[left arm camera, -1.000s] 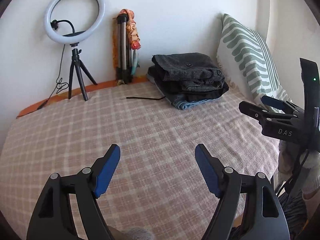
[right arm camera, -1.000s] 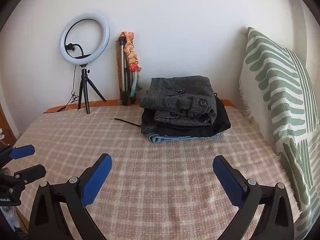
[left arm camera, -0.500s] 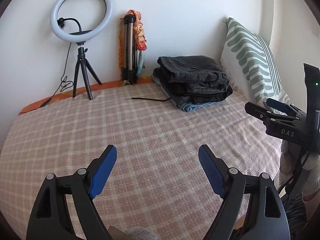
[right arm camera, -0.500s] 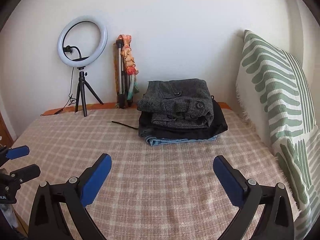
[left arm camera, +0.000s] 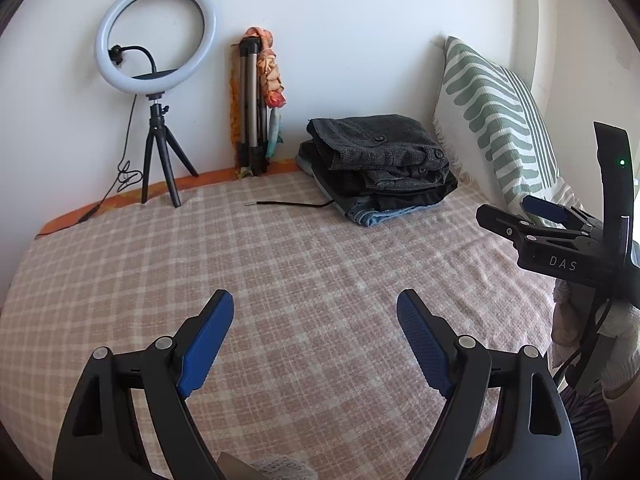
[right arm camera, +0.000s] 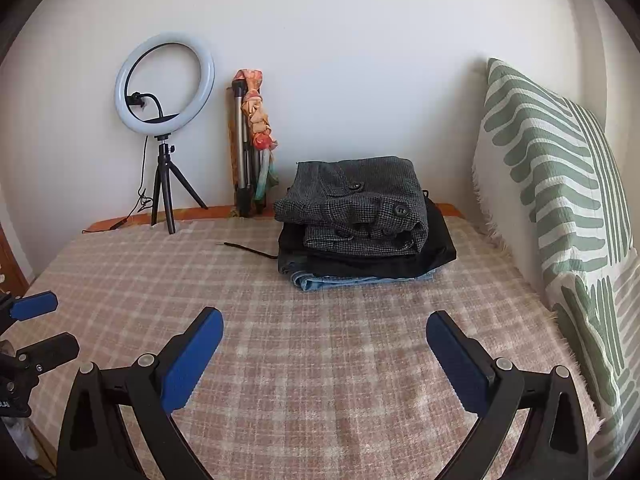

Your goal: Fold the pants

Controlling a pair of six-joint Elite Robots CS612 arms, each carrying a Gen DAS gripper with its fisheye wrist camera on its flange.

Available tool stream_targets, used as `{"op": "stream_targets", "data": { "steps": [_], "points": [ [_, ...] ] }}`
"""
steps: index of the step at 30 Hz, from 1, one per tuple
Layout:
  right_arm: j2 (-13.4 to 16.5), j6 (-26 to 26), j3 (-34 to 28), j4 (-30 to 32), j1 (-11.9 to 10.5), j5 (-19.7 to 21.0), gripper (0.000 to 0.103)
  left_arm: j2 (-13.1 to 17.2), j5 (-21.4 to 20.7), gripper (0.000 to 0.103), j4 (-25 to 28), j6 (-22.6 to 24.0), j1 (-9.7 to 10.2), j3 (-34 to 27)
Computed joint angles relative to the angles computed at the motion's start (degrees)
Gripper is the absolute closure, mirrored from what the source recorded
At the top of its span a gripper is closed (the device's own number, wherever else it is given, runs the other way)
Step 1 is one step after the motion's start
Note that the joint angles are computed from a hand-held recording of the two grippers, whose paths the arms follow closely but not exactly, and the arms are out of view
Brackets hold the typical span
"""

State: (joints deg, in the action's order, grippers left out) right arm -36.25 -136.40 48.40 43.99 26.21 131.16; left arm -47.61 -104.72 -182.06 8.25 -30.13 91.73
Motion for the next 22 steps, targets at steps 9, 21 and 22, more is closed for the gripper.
{"op": "stream_targets", "data": {
  "steps": [9, 21, 22],
  "points": [
    [-0.1, 0.3, 0.1, -0.2, 0.0, -0.5, 0.0, -0.1, 0.4, 0.019, -0.6, 0.4, -0.16, 0.2],
    [-0.3, -0.4, 0.6, -0.9, -0.3, -1.9, 0.0, 0.0, 0.5, 0.019, -2.0, 0.0, -0.11, 0.3],
    [-0.3, -0.3, 0.5, -0.8, -0.3, -1.8, 0.0, 0.0, 0.4, 0.019, -1.8, -0.1, -0.08, 0.3]
  ]
}}
